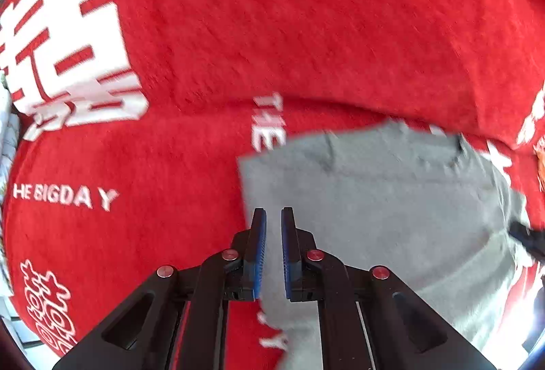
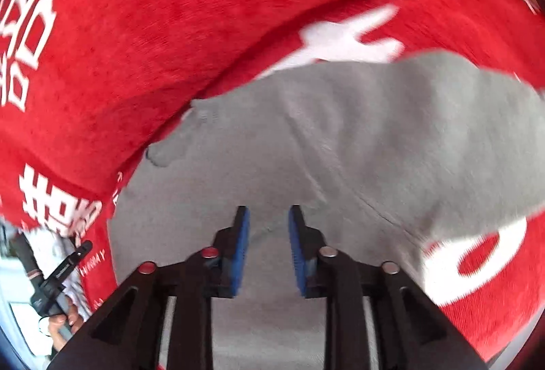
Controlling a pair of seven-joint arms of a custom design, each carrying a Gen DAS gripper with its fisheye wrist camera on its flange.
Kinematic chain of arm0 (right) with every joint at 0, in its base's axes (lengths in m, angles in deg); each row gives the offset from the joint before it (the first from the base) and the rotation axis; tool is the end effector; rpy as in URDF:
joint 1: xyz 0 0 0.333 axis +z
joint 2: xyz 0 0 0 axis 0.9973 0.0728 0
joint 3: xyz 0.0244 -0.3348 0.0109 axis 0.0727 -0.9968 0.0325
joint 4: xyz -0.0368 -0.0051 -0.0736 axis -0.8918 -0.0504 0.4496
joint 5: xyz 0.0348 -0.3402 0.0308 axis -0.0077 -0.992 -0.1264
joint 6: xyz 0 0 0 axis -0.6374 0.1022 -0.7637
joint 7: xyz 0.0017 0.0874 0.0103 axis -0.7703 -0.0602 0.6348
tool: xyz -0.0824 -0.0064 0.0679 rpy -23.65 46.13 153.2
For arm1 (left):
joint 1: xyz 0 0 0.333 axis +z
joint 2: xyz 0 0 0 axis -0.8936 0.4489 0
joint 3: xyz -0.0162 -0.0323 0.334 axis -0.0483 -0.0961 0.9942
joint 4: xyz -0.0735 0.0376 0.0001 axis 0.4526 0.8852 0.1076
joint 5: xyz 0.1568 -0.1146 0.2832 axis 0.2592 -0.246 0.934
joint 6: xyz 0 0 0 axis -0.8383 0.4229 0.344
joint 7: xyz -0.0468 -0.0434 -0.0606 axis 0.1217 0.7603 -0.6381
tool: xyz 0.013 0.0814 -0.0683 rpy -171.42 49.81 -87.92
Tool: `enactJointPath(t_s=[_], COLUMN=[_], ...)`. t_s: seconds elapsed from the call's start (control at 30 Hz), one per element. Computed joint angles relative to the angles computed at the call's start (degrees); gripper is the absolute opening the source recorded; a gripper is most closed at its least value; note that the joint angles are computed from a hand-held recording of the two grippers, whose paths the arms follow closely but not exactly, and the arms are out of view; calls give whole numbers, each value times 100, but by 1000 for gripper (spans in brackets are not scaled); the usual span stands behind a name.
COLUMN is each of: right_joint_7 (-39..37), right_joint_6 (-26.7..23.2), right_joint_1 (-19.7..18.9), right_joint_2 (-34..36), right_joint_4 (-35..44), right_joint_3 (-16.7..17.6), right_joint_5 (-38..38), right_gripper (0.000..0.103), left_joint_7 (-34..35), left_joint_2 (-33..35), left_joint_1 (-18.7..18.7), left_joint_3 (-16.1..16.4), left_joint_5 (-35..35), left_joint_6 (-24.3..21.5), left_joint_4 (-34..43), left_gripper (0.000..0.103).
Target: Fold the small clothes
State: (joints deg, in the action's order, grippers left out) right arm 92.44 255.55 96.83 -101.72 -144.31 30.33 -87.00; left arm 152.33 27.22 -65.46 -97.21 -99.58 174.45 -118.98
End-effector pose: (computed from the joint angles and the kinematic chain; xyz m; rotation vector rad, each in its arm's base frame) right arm 0.3845 0.1112 0.4124 -0.7778 2.5811 -0.0991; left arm 0.6295 -0.1010 0.4396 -1.5047 2.6420 -0.4624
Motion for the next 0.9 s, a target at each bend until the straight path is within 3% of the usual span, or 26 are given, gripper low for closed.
enactJointPath(t_s=[0.1, 0.17, 0.2, 0.23, 0.3, 0.47, 0.83, 0.87, 0.9], right_joint_7=[-406, -194, -389, -542, -660, -258, 159, 197, 232], right_joint_6=[38, 276, 167, -78, -434, -117, -410, -428, -416], right_joint_1=[251, 106, 216, 296, 375, 476, 726, 732, 744], right_joint_2=[423, 376, 317, 211, 9, -816, -1957, -2046, -2152], right_joint_4=[110, -29, -27, -14, -73, -868, -1477, -1528, -1605], right_joint_3=[-220, -102, -173, -201, -210, -150, -127, -133, -149], right_joint_5=[514, 286, 424, 520, 706, 1181, 1342, 1344, 1356], right_gripper=[34, 34, 34, 34, 47, 52, 67, 68, 71], left_joint_7=[-369, -701, -575, -648, -679, -764, -724, -745, -816], left_joint_2=[-301, -370, -503, -536, -615, -849, -1519, -1560, -1577], left_joint_1=[-330, -420, -305, -319, -273, -238, -519, -555, -597], left_joint_3=[208, 315, 241, 264, 259, 172, -231, -253, -269], left_joint_5=[828, 1231, 1082, 1187, 1239, 1232, 518, 473, 482], left_joint_6=[377, 634, 977, 1005, 851, 408, -220, -226, -236], left_joint_4=[-829, -1196, -1445, -1494, -1498, -1427, -1878, -1927, -1952], left_gripper=[10, 10, 10, 10, 10, 10, 12, 47, 103])
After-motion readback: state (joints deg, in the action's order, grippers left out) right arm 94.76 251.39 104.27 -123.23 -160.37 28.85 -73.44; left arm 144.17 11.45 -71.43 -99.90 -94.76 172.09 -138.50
